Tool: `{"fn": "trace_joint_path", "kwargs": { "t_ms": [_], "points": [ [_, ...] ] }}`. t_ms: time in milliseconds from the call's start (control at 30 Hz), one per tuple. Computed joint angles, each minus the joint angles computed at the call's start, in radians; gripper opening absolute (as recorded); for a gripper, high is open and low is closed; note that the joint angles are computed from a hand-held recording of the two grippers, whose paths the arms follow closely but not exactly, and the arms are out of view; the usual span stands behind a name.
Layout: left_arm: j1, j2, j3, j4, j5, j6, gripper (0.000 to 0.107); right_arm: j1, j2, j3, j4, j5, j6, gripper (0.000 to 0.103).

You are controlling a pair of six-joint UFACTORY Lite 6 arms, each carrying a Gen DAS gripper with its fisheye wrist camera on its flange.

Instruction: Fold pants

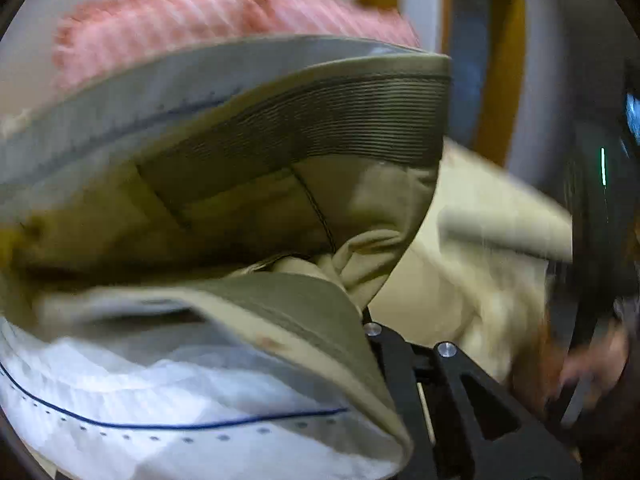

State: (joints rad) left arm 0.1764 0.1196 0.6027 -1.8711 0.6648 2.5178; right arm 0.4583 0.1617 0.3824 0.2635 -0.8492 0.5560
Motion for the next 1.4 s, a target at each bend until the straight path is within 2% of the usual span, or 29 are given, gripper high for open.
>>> {"fn": "trace_joint_path", "kwargs": {
  "t_ms": [100, 167, 233, 300, 367, 400, 467, 600, 667, 767, 933, 1000, 1100, 1133, 1167, 1200, 1233, 1267, 1300, 1400],
  "points": [
    [-0.064, -0.06, -0.109, -0.209, -0.049, 0.31, 0.012, -0.138, 0.02, -0.015, -0.192, -0.012, 0.183, 0.08],
    [-0.057, -0.064, -0.125, -0.245, -0.032, 0.387, 0.014, -0.138, 0.007, -0.014, -0.211, -0.03, 0.182, 0.08],
    [0.014, -0.039, -0.105, -0.142, 0.025, 0.296, 0.018, -0.051, -0.071, -0.011, -0.147, -0.004, 0.019, 0.08],
    [0.068, -0.024, -0.118, -0.072, 0.099, 0.262, 0.028, 0.059, -0.129, 0.023, -0.035, 0.056, -0.19, 0.08],
    [0.165, -0.058, -0.19, 0.022, 0.213, 0.302, 0.044, 0.146, -0.164, 0.073, 0.038, 0.115, -0.371, 0.08],
    [0.201, -0.061, -0.214, 0.054, 0.262, 0.326, 0.052, 0.169, -0.178, 0.086, 0.025, 0.121, -0.404, 0.08],
    [0.348, -0.069, -0.25, 0.199, 0.355, 0.314, 0.058, 0.186, -0.192, 0.102, -0.067, 0.126, -0.388, 0.08],
    [0.651, 0.036, -0.157, 0.451, 0.487, 0.183, 0.065, 0.293, -0.116, 0.198, -0.106, 0.138, -0.452, 0.08],
    [0.767, 0.098, -0.09, 0.517, 0.519, 0.125, 0.065, 0.388, 0.001, 0.325, -0.034, 0.183, -0.565, 0.08],
    [0.905, 0.163, -0.006, 0.51, 0.529, 0.088, 0.068, 0.493, 0.158, 0.496, 0.058, 0.235, -0.694, 0.08],
    [0.975, 0.227, 0.101, 0.426, 0.508, 0.045, 0.068, 0.637, 0.428, 0.822, 0.499, 0.295, -1.208, 0.08],
    [0.987, 0.247, 0.125, 0.417, 0.501, 0.039, 0.069, 0.675, 0.525, 0.938, 0.664, 0.282, -1.417, 0.08],
    [1.006, 0.302, 0.178, 0.427, 0.5, 0.021, 0.069, 0.738, 0.671, 1.102, 0.922, 0.157, -1.731, 0.08],
    [1.012, 0.313, 0.192, 0.435, 0.502, 0.008, 0.069, 0.745, 0.728, 1.174, 1.014, 0.114, -1.833, 0.07],
    [1.01, 0.329, 0.21, 0.437, 0.5, -0.006, 0.069, 0.743, 0.758, 1.215, 1.076, 0.095, -1.894, 0.042],
    [1.003, 0.34, 0.223, 0.432, 0.497, -0.017, 0.069, 0.729, 0.757, 1.224, 1.104, 0.112, -1.912, 0.029],
    [1.001, 0.351, 0.237, 0.432, 0.497, -0.029, 0.069, 0.713, 0.724, 1.2, 1.106, 0.149, -1.889, 0.025],
    [1.004, 0.359, 0.247, 0.434, 0.5, -0.033, 0.069, 0.699, 0.688, 1.158, 1.071, 0.153, -1.824, 0.016],
    [1.0, 0.363, 0.253, 0.429, 0.498, -0.037, 0.069, 0.69, 0.671, 1.141, 1.06, 0.158, -1.801, 0.012],
    [1.003, 0.366, 0.264, 0.435, 0.506, -0.045, 0.069, 0.639, 0.546, 1.041, 0.984, 0.226, -1.641, 0.007]
  ]
}}
